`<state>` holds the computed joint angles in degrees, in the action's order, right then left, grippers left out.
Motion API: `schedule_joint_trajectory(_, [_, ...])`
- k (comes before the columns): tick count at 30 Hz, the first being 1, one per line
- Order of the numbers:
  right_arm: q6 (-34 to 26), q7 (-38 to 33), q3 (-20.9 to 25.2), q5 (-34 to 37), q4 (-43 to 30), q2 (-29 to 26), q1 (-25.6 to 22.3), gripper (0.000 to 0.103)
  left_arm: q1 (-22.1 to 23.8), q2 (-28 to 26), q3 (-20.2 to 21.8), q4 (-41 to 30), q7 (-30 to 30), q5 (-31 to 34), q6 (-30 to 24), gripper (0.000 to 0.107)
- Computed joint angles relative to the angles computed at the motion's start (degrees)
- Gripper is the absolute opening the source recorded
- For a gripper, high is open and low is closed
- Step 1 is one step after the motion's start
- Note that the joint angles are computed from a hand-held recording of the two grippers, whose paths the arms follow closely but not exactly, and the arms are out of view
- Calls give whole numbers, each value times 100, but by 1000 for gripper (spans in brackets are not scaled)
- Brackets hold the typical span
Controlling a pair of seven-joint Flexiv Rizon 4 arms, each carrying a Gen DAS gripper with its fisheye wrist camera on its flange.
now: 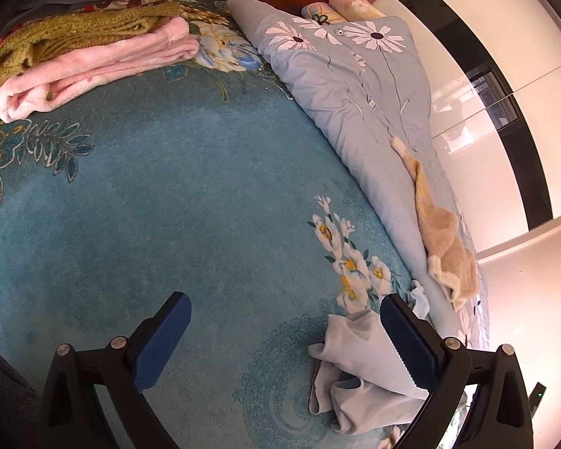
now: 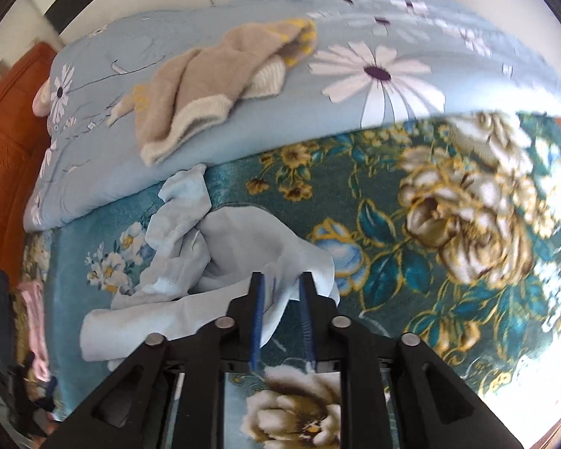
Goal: Fold clothes
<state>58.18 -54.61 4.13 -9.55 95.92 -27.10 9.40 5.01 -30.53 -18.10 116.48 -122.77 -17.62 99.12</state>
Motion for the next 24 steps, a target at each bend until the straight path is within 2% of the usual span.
schedule_joint_trajectory(1, [196, 51, -170, -423, 164, 78, 214, 54, -107, 1, 113, -46, 23, 15, -18, 102])
schedule_joint_trajectory(2, [350, 75, -247, -841, 282, 140, 339, 57, -276, 5, 294, -113, 50, 21, -68, 102])
schedule_joint_trajectory(4, [492, -562, 50, -878, 314, 112, 410, 57, -593, 4, 633, -241, 118, 26, -163, 102])
schedule_joint_trajectory(7, [-198, -2425, 1173, 20, -180, -275, 206, 57, -924, 19, 988, -330, 215, 26, -262, 102])
schedule_joint_trajectory(8, [-346, -2837, 1374, 205, -303, -451, 257, 57, -1003, 34, 1078, -323, 222, 15, -261, 102])
schedule_joint_trajectory(11, [-566, -3078, 1250, 145, -398, -799, 810, 57, -1173, 77, 1281, -261, 179, -42, -197, 103])
schedule_joint_trajectory(13, [-655, -3040, 1005, -21, -426, -984, 1202, 57, -1061, 95, 1154, -156, 133, -85, -42, 103])
schedule_joint_trajectory(15, [-676, -2523, 502, -491, -304, -1045, 1658, 56, -906, 105, 984, -70, 91, -102, 69, 103])
schedule_joint_trajectory(17, [-744, -2229, 340, -605, -272, -1068, 1741, 50, -712, 104, 769, -22, 91, -66, 126, 103])
schedule_joint_trajectory(19, [-696, -2050, 258, -677, -166, -978, 1676, 5, -696, 109, 747, -35, 117, -28, 94, 103])
schedule_joint_trajectory(22, [-466, -1725, 72, -885, 81, -763, 1587, 5, -671, 106, 695, -83, 210, 23, 2, 103])
schedule_joint_trajectory(24, [-109, -1413, -143, -1179, 354, -520, 1542, 5, -304, 51, 232, -82, 325, 83, -7, 103])
